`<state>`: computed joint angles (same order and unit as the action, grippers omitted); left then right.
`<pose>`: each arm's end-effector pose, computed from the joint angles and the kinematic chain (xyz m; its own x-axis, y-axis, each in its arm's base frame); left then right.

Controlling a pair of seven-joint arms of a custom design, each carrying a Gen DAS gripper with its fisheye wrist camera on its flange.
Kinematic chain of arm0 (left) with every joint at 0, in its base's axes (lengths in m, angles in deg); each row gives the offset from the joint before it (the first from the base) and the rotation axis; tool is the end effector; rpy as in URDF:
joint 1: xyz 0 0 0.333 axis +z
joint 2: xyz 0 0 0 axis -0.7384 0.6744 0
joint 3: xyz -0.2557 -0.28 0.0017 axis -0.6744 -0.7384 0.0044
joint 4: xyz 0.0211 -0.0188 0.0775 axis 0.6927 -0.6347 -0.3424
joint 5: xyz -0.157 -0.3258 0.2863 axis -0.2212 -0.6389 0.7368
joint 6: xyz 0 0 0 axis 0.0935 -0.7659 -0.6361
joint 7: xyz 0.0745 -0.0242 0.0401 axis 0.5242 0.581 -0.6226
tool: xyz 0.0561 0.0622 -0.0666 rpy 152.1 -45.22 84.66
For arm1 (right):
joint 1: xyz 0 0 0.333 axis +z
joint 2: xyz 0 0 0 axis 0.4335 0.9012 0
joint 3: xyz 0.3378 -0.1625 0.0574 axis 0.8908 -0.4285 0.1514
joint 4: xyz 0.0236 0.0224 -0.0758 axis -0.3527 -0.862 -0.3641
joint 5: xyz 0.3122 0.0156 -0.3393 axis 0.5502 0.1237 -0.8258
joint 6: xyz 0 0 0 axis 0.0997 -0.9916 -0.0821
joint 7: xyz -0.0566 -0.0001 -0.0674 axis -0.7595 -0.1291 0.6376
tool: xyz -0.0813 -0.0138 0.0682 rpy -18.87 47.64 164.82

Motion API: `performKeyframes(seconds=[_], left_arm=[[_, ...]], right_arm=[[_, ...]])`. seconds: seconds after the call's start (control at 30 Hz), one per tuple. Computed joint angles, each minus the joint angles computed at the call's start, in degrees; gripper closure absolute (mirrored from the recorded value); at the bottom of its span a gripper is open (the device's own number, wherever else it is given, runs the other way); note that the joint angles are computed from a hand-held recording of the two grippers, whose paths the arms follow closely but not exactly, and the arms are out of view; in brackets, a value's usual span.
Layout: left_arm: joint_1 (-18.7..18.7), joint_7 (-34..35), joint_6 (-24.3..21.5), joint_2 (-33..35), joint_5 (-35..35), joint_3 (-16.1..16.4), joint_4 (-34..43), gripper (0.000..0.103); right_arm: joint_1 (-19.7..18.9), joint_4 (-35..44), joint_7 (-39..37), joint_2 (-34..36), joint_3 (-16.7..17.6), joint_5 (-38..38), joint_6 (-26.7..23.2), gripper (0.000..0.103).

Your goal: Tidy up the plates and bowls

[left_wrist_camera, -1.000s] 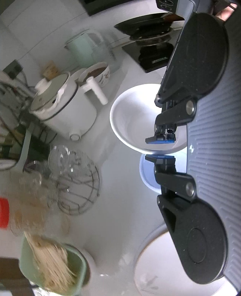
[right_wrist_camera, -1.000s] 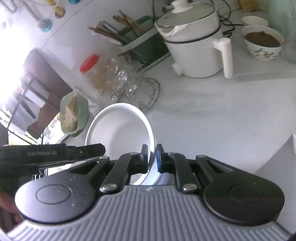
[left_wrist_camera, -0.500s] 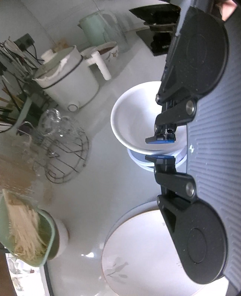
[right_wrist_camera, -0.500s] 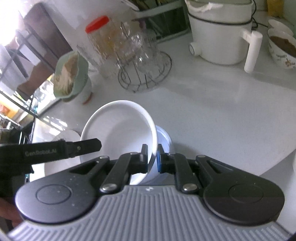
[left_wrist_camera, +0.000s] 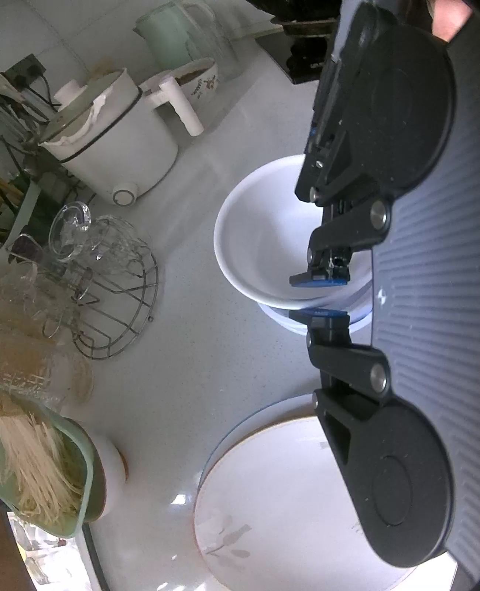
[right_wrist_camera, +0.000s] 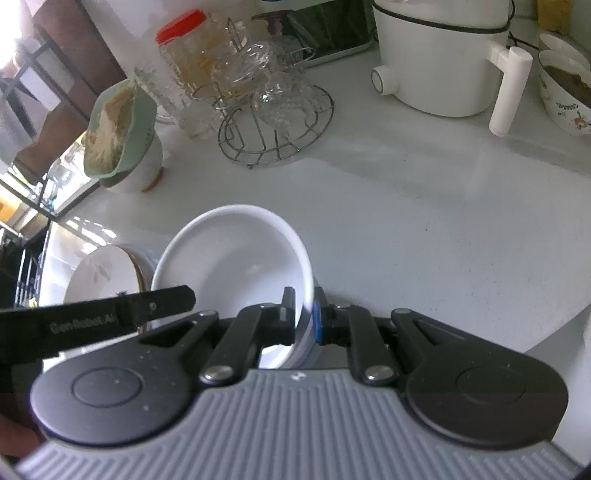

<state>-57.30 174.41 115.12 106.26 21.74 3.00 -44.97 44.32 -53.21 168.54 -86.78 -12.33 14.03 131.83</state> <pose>0.6836 -0.3231 0.5144 -0.3829 -0.8611 0.3345 -0.8981 0.2622 -0.3532 0.5350 0.2923 0.5126 -0.3760 -0.8764 -0.3010 -0.7713 0.4760 -0.4225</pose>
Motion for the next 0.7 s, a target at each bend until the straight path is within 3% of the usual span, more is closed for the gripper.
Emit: performKeyframes(seconds=[0.07,0.1,0.13,0.2,0.47,0.7], left_arm=[[0.18,0.80,-0.48,-0.15,0.12,-0.04,0.15,0.071],[0.33,1.31,-0.50,-0.46,-0.09,-0.08,-0.08,0.051],[0.46,1.37,0.00,-1.02,-0.42,-0.01,-0.72,0.045],[0.91,1.34,0.23,-1.69,-1.94,0.05,-1.29,0.045],[2.55,0.26,-4.91,-0.47,-8.69,0.01,0.08,0.045],[1.97,-2.31,-7.23,1.19,-6.85,0.45,0.81,0.046]], right_arm=[[-0.06,-0.13,-0.35,-0.19,-0.15,0.23,1.08,0.088],[-0.12,-0.27,-0.70,-0.40,-0.18,0.17,1.62,0.082],[-0.24,-0.52,-0.80,-0.73,-0.14,-0.10,2.22,0.076],[-0.62,-1.01,-0.35,-1.43,0.07,-0.60,2.97,0.055],[-2.39,-3.49,2.62,-2.61,0.56,1.42,5.32,0.056],[-1.69,-5.20,-0.17,-1.88,-0.17,9.39,7.24,0.057]])
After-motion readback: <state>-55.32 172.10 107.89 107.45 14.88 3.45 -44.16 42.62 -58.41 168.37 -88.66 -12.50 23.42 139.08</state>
